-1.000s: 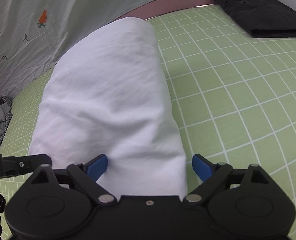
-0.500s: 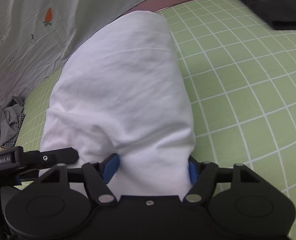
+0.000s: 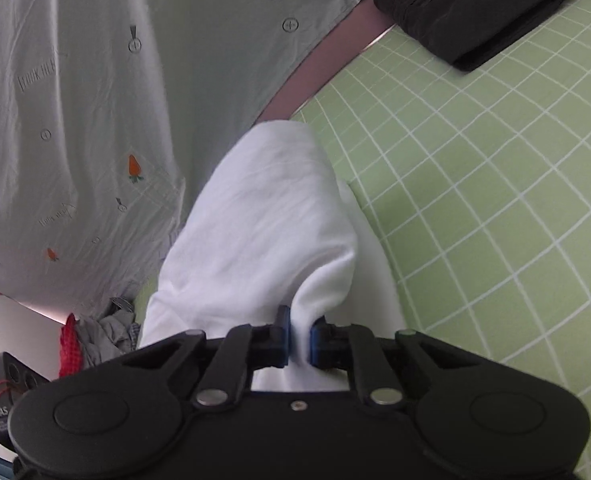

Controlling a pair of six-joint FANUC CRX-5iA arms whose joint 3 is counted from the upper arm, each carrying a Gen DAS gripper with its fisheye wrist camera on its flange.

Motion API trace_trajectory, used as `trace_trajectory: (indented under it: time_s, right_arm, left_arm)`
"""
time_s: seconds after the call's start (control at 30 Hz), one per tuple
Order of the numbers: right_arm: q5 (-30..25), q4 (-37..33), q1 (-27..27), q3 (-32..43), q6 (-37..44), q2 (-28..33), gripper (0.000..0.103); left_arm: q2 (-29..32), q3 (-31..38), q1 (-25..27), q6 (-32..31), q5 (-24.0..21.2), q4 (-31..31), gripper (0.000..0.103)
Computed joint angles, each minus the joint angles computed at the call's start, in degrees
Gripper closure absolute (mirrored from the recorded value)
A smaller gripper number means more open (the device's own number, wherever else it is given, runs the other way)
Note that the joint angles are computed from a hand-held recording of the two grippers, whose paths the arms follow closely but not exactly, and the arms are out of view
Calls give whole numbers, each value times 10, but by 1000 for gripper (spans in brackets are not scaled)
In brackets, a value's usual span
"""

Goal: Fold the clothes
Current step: 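Carry the bundle beside the folded black garment and lower it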

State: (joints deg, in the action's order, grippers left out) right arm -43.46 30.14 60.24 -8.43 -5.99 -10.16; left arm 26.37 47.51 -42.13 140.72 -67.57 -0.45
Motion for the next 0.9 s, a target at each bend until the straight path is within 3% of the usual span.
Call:
trace_trajectory:
  time_s: [0.1,0.2,0.27,0.37,0.4,0.47,0.53,0.73,0.77,0.83,0.9]
  right_arm:
    - [-54,-71,-29,29,146,-19,93]
    - [-75,-158,-72,40,261,-26,89]
    - [-105,-206,-90,58,330,-14,75]
    - [-153,-201,-77,73,390,10,54]
    - [-158,-183,-67,68,395,11,49]
    - [-167,-150,-49,58,397,13,30]
    - [-173,-134,-44,57,384,20,22]
    - [-118,-195,-70,66,354,35,20]
    - [-108,-195,-68,66,346,39,12]
    - [-92,-183,-62,63,322,45,5]
    - [-77,-171,-57,58,291,47,14]
  left_arm:
    - [70,116,-29,19,-51,-30,62]
    - [106,165,-42,54,-96,-45,62]
    - [120,189,-50,51,-132,-62,62]
    - [95,137,-46,74,-111,-58,58]
    - [92,131,-45,77,-109,-55,56]
    - [88,127,-45,64,-120,-55,51]
    - [94,135,-45,45,-124,-54,49]
    - [65,64,-19,5,-78,-4,34]
    - [60,49,-15,-1,-67,6,32]
    - [41,-3,-1,-14,-21,48,34]
    - [46,-2,3,-16,-19,61,44]
